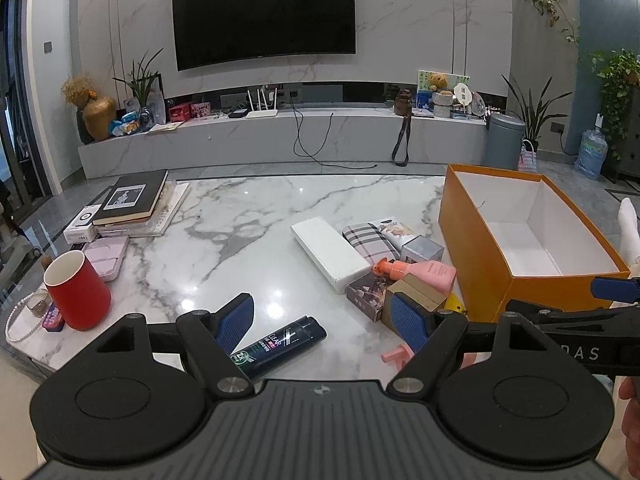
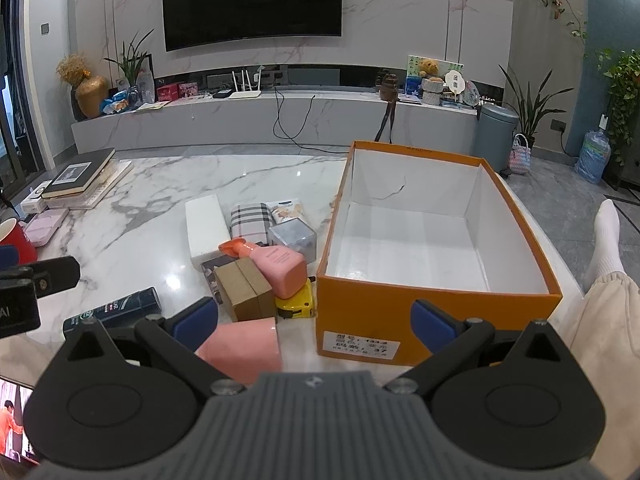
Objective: Organize rigid objects
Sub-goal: 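Grasp the pink cup with the right tool while the left tool grasps the black shampoo bottle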
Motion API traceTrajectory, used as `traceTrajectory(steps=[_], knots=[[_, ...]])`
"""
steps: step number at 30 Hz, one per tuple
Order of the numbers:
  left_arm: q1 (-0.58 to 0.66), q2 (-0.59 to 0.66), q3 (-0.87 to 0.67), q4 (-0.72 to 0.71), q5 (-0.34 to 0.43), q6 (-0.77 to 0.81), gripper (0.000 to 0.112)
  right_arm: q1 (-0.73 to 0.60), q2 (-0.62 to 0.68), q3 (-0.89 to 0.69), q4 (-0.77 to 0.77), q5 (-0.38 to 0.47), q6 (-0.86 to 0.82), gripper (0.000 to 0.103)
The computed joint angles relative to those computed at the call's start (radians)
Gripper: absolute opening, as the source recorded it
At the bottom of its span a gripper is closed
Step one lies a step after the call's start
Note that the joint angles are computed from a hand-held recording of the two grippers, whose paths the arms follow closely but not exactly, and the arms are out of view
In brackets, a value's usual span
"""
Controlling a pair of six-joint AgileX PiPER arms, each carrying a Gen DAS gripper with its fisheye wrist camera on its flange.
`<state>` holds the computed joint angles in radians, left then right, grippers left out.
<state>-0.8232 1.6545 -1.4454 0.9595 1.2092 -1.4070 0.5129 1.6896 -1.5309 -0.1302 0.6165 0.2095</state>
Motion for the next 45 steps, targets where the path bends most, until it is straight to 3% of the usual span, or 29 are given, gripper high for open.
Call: traceTrajectory(steps=[6,9,11,16,22,25,29,30,34,45], knots=[[0.028,-0.007,0.008,-0.045,-0.044,0.045,0.091,-0.006,0.021,-0.021,0.089,0.017,-0.073,0.101],[0.1,-0.022,0.012,-0.178,-0.14,0.192,0.084,-0.02,0.055,-0.06,0.207,0.049,-0.179,0.099],[0.151,-0.03,0.017,-0.268,-0.2,0.325,0.081,-0.021,0.087,-0.095,0.257,0.069,-0.221,0.092],[0.281,-0.024,-0.002,-0.467,-0.262,0.618,0.078,-0.013,0.184,-0.208,0.335,0.14,-0.326,0.077],[0.458,0.046,-0.086,-0.712,-0.215,1.013,0.075,0.023,0.295,-0.354,0.271,0.247,-0.296,0.073],[0.507,0.089,-0.12,-0.75,-0.178,1.124,0.075,0.031,0.353,-0.423,0.239,0.306,-0.261,0.073],[0.555,0.141,-0.15,-0.767,-0.152,1.213,0.076,0.039,0.41,-0.486,0.198,0.363,-0.223,0.075],[0.565,0.153,-0.156,-0.772,-0.146,1.229,0.076,0.041,0.425,-0.503,0.187,0.372,-0.214,0.081],[0.595,0.189,-0.17,-0.797,-0.141,1.292,0.077,0.039,0.44,-0.514,0.175,0.369,-0.196,0.086],[0.627,0.26,-0.194,-0.847,-0.141,1.363,0.077,0.021,0.503,-0.595,0.236,0.477,-0.197,0.087]])
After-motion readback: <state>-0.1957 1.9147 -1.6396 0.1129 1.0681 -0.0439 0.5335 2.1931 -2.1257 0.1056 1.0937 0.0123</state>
